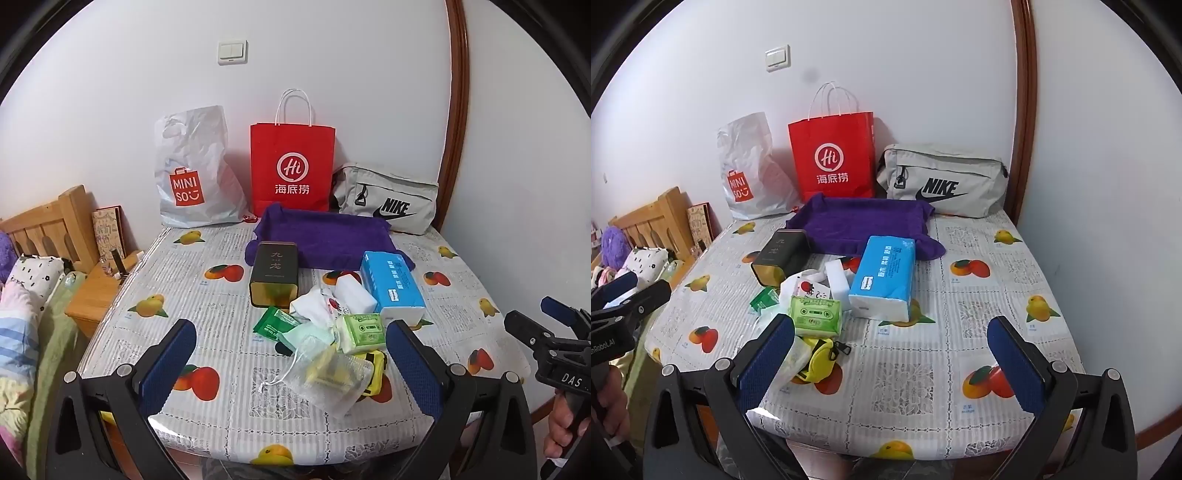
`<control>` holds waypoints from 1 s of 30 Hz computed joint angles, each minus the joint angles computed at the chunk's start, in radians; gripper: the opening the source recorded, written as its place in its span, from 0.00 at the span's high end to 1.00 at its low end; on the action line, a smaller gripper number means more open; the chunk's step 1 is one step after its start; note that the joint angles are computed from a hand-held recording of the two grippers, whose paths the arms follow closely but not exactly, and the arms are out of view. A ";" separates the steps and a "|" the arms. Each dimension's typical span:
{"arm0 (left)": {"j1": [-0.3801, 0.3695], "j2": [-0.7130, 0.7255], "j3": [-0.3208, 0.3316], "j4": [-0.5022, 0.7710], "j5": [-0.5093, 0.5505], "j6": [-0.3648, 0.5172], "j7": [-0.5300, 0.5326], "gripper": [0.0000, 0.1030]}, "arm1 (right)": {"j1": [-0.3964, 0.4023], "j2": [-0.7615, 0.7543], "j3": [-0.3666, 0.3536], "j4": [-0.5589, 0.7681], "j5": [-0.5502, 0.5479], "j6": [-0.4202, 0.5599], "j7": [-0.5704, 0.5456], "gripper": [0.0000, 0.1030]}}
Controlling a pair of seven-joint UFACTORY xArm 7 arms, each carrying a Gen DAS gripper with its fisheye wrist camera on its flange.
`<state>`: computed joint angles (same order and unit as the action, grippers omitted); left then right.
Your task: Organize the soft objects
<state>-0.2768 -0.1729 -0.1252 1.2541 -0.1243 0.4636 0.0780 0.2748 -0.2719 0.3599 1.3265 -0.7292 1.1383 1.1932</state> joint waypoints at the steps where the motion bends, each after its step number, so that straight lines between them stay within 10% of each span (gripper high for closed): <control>1: -0.003 0.000 0.002 0.001 -0.008 0.002 0.007 0.00 | 0.001 -0.002 0.000 -0.001 0.001 -0.002 0.002 0.00; 30: 0.001 -0.013 -0.003 0.012 0.020 0.036 0.010 0.00 | 0.011 -0.004 0.009 0.016 0.019 0.019 -0.013 0.00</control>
<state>-0.2756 -0.1855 -0.1278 1.2659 -0.1040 0.4999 0.0877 0.2862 -0.2764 0.3690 1.3425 -0.7101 1.1572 1.1804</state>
